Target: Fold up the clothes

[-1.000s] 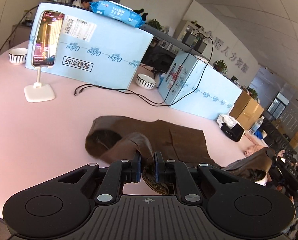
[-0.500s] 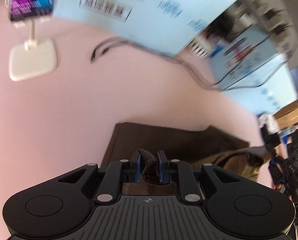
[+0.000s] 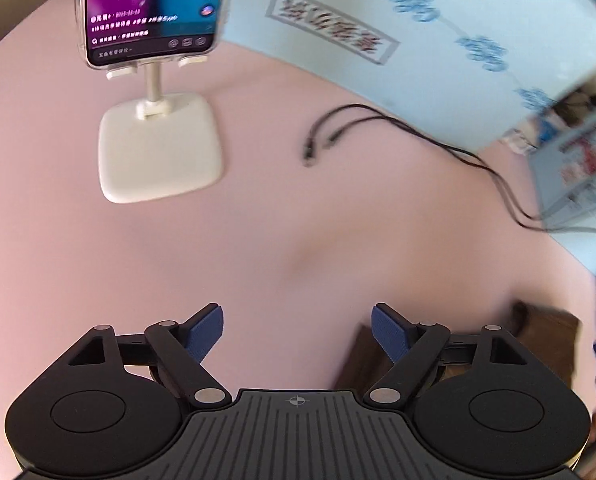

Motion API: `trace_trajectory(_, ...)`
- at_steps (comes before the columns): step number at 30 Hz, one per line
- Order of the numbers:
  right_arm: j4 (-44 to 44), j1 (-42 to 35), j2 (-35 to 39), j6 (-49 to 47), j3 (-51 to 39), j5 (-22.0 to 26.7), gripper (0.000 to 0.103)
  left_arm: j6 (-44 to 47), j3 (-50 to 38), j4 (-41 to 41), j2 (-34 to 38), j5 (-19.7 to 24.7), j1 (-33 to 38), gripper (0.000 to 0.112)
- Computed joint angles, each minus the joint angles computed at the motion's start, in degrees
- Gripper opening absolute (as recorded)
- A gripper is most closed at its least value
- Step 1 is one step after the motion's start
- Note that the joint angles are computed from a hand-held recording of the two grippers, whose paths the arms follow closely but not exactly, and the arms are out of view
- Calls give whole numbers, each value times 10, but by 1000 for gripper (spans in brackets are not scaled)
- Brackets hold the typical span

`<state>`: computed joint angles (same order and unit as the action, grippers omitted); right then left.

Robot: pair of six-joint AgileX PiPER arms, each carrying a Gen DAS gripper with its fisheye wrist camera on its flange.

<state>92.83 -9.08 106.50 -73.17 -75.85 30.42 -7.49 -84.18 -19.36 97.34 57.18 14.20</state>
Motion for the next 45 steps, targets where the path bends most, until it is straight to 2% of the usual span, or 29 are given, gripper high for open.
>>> trace_trajectory(2, -42, -11, -9, -13, -2, 72, 82, 48, 55, -39, -56, -36, -16, 84)
trace_trajectory(4, -142, -7, -1, 53, -34, 141, 82, 108, 90, -87, -99, -74, -53, 85)
trace_trajectory(5, -179, 4, 0, 80, -40, 149, 82, 126, 102, -107, -109, -98, -77, 86)
trace_trajectory(7, -264, 34, 10, 155, -56, 152, 82, 147, 138, -137, -119, -173, -137, 88)
trace_trajectory(8, -315, 47, 21, 212, -67, 151, 82, 133, 136, -126, -106, -189, -164, 88)
trace_trajectory(10, -359, 62, 38, 265, -67, 133, 77, 89, 101, -85, -39, -163, -199, 88)
trace_trajectory(12, -334, 65, 42, 244, -39, 87, 76, 64, 102, -81, -1, -167, -190, 87)
trace_trajectory(14, -351, 64, 38, 275, -35, 54, 76, 114, 144, -155, 0, -215, -157, 87)
trace_trajectory(15, -348, 51, 39, 297, -41, 63, 76, 146, 155, -194, -3, -221, -139, 87)
trace_trajectory(18, -345, 6, 35, 349, -56, 109, 78, 175, 193, -252, -34, -215, -95, 87)
trace_trajectory(21, -315, -48, -13, 331, -20, 140, 80, 195, 224, -268, -87, -216, -81, 87)
trace_trajectory(22, -298, -83, -41, 322, 9, 178, 81, 199, 231, -264, -106, -221, -85, 87)
trace_trajectory(25, -312, -146, -73, 366, 23, 283, 82, 226, 237, -286, -143, -219, -119, 88)
trace_trajectory(28, -327, -177, -100, 386, 43, 369, 83, 198, 202, -263, -117, -216, -182, 89)
trace_trajectory(29, -333, -183, -108, 392, 53, 384, 83, 190, 191, -253, -104, -216, -201, 89)
trace_trajectory(32, -365, -189, -126, 444, 99, 375, 83, 181, 153, -235, -50, -216, -253, 89)
trace_trajectory(33, -371, -189, -131, 454, 115, 357, 82, 176, 150, -233, -37, -222, -262, 89)
trace_trajectory(35, -372, -179, -143, 460, 155, 282, 80, 172, 144, -241, -7, -233, -274, 89)
trace_trajectory(39, -290, -183, -144, 417, 202, 229, 78, 237, 166, -319, 17, -245, -262, 92)
trace_trajectory(41, -229, -175, -144, 394, 230, 186, 67, 262, 174, -347, 15, -239, -253, 92)
trace_trajectory(43, -191, -163, -140, 373, 246, 147, 47, 277, 181, -364, 13, -241, -251, 92)
trace_trajectory(44, -177, -156, -138, 362, 251, 131, 41, 284, 185, -367, 11, -243, -251, 92)
trace_trajectory(45, -163, -148, -135, 350, 255, 115, 28, 288, 188, -368, 9, -246, -253, 92)
